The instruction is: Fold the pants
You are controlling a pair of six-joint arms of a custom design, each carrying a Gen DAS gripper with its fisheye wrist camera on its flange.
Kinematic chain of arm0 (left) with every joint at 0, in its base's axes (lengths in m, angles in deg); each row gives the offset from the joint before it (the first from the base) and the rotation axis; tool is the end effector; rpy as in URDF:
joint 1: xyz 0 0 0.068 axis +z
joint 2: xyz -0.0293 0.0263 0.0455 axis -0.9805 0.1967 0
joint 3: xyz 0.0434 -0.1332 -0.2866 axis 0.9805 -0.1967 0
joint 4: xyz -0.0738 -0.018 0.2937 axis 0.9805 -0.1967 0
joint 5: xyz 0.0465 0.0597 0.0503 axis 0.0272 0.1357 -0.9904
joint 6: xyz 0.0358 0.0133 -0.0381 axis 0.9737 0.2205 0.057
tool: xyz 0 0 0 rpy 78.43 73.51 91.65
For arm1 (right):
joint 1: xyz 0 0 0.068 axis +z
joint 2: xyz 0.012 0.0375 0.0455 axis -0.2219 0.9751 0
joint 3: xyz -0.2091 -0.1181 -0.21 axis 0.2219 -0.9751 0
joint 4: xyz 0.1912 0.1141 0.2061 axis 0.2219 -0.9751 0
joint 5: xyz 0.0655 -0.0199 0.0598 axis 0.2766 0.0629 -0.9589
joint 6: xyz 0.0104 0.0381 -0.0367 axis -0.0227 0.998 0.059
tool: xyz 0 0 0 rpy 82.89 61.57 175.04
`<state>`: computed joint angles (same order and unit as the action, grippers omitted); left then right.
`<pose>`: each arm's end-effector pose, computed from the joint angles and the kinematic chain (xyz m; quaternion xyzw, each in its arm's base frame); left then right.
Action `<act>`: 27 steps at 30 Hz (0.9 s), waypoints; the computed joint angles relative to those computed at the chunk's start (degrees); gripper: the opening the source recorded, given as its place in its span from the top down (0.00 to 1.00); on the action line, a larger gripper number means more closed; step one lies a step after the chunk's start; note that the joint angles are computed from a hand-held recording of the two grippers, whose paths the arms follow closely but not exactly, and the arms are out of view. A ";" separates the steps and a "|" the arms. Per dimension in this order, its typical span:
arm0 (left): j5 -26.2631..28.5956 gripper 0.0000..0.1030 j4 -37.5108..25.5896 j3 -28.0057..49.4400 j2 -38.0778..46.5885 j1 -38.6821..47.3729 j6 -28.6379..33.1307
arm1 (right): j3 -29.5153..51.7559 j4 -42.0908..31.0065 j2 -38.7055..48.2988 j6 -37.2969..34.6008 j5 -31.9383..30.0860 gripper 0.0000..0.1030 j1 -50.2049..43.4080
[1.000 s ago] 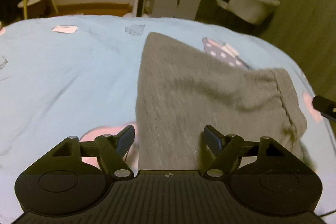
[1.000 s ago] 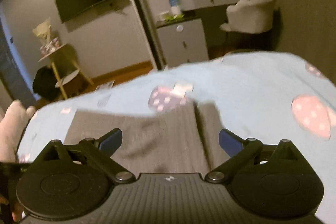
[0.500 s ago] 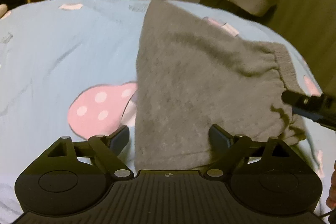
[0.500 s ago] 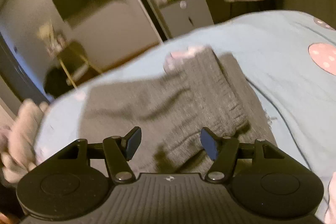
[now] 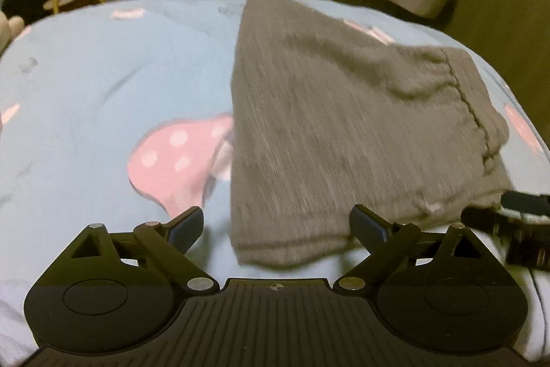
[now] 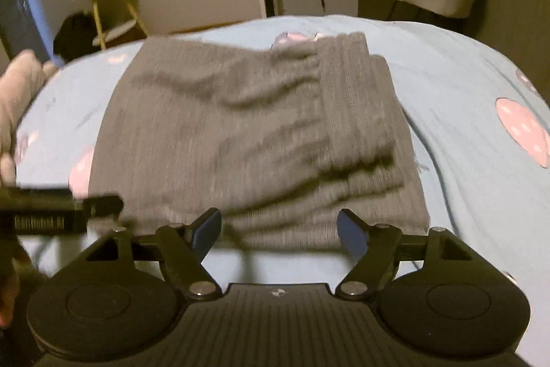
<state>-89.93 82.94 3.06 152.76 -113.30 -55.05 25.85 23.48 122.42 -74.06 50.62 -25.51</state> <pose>0.1963 -0.1178 0.0957 -0.1504 0.9313 -0.0164 0.3313 0.2034 -0.0290 0.0982 -0.2047 0.9104 0.1105 0.3422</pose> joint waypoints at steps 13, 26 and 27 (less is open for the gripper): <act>-7.64 0.06 -5.49 -1.32 -2.09 -11.79 -8.23 | -7.65 -19.30 -23.85 -4.85 5.38 0.04 -3.36; -7.55 0.03 -6.86 -1.13 -1.96 -13.54 -11.77 | -10.51 -13.94 -31.13 1.78 11.81 0.04 0.95; -7.82 0.03 -7.01 -0.82 -1.35 -13.71 -11.97 | -10.67 -13.19 -30.96 1.59 10.89 0.04 1.01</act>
